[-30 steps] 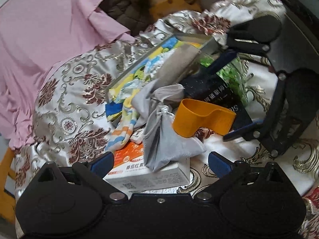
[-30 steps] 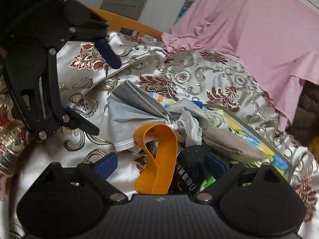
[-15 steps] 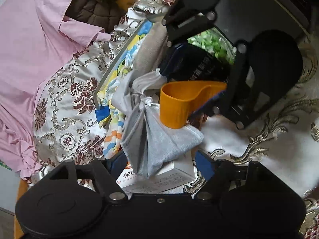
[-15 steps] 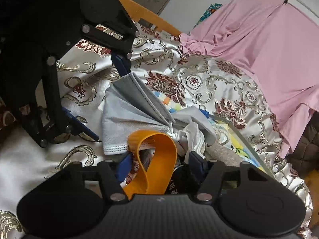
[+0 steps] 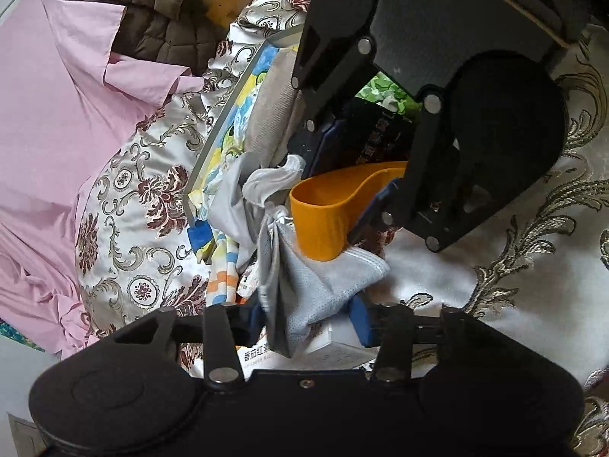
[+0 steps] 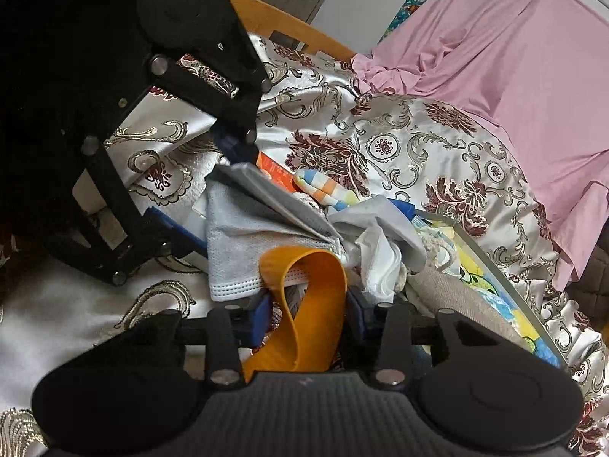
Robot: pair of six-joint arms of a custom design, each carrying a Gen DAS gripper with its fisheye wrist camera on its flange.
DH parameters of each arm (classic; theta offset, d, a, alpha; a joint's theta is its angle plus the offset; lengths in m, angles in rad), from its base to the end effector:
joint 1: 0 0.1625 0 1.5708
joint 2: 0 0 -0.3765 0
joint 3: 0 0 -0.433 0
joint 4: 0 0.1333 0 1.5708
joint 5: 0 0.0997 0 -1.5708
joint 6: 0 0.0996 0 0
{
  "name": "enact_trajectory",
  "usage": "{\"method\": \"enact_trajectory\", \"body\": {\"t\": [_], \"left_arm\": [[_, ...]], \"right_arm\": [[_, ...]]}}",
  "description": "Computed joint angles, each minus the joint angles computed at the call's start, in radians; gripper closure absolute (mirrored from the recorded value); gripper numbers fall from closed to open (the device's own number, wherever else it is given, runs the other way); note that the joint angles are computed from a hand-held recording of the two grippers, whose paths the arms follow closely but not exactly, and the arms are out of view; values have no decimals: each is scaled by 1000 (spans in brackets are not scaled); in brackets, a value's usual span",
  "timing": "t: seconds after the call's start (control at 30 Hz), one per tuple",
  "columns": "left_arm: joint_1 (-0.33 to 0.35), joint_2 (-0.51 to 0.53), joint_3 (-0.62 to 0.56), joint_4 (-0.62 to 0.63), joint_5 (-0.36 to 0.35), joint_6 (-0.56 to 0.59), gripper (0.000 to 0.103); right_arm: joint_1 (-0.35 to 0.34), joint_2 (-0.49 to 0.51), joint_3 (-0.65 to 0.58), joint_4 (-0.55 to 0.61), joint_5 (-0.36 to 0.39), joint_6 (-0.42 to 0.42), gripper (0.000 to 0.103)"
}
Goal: Organize soft objects
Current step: 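Grasp the grey cloth bag with the left tool while the right tool grasps the orange scoop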
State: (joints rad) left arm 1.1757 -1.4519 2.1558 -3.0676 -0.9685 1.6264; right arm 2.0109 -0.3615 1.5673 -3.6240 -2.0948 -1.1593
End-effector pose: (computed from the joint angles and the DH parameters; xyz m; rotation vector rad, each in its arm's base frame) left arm -0.0186 -0.5374 0.2695 1.7054 1.4057 -0.3559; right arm 0.3470 -0.5411 -0.0912 1.4359 -1.7781 0.7438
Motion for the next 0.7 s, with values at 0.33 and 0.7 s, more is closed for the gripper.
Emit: {"method": "enact_trajectory", "body": {"t": [0.33,0.7], "left_arm": [[3,-16,4,19,-24,-35,75],[-8,-70,14,62,-21,-151,89]], "right_arm": [[0,-9,-4,41,-7,79,61],[7,-72,94,-30,2,205,95]]}}
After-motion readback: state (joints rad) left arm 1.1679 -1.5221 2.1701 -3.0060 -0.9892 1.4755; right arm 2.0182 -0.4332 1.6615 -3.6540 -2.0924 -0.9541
